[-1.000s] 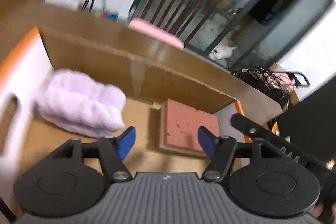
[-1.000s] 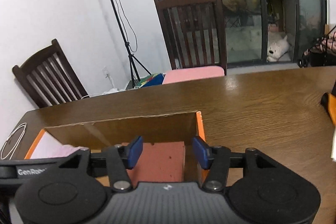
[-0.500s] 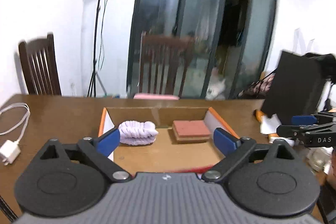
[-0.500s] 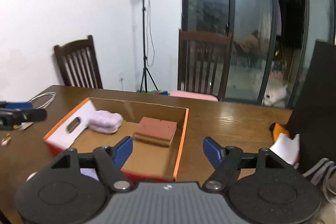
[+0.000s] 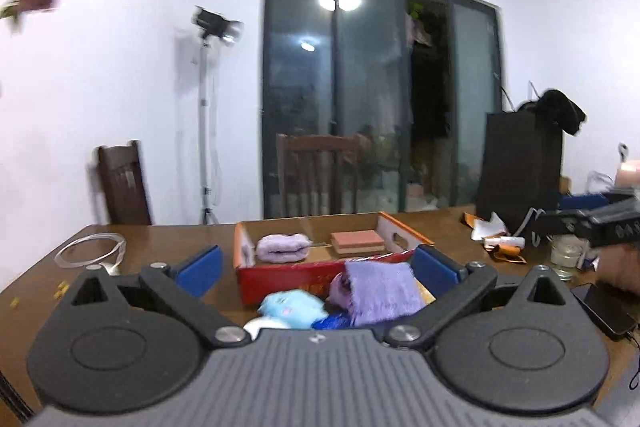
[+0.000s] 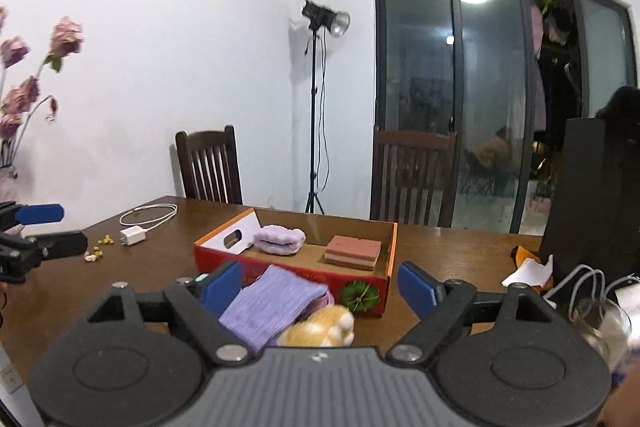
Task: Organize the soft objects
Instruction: 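Return the right gripper to the table and grasp the purple cloth bag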
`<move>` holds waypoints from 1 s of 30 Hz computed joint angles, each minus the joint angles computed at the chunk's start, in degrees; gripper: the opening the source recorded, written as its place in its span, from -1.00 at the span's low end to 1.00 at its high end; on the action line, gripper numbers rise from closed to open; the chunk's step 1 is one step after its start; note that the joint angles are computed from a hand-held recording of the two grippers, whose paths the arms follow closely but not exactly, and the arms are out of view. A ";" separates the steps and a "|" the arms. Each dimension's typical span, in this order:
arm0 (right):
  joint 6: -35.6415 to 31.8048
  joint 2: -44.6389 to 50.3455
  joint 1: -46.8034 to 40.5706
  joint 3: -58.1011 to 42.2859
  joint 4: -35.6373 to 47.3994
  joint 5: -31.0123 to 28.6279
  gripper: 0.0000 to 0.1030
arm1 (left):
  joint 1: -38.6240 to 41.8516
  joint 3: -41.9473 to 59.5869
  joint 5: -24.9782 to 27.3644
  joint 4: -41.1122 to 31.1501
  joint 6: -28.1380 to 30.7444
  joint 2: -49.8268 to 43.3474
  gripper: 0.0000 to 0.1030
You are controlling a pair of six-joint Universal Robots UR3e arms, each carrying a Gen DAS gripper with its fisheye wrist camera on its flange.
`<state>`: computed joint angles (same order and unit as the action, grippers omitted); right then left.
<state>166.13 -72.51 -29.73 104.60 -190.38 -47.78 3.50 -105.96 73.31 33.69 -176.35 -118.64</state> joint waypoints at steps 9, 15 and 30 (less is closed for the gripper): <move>0.80 -5.71 -9.28 38.29 -32.30 9.88 0.86 | 2.34 -23.65 2.16 18.33 -0.76 4.13 1.00; -2.27 -9.36 -11.68 45.73 -32.89 11.82 0.87 | 6.28 -27.93 -0.33 21.39 -2.04 5.46 1.00; 7.01 7.49 4.04 20.66 -22.40 -5.09 0.79 | 1.77 -1.93 1.83 4.06 -6.79 -10.20 1.00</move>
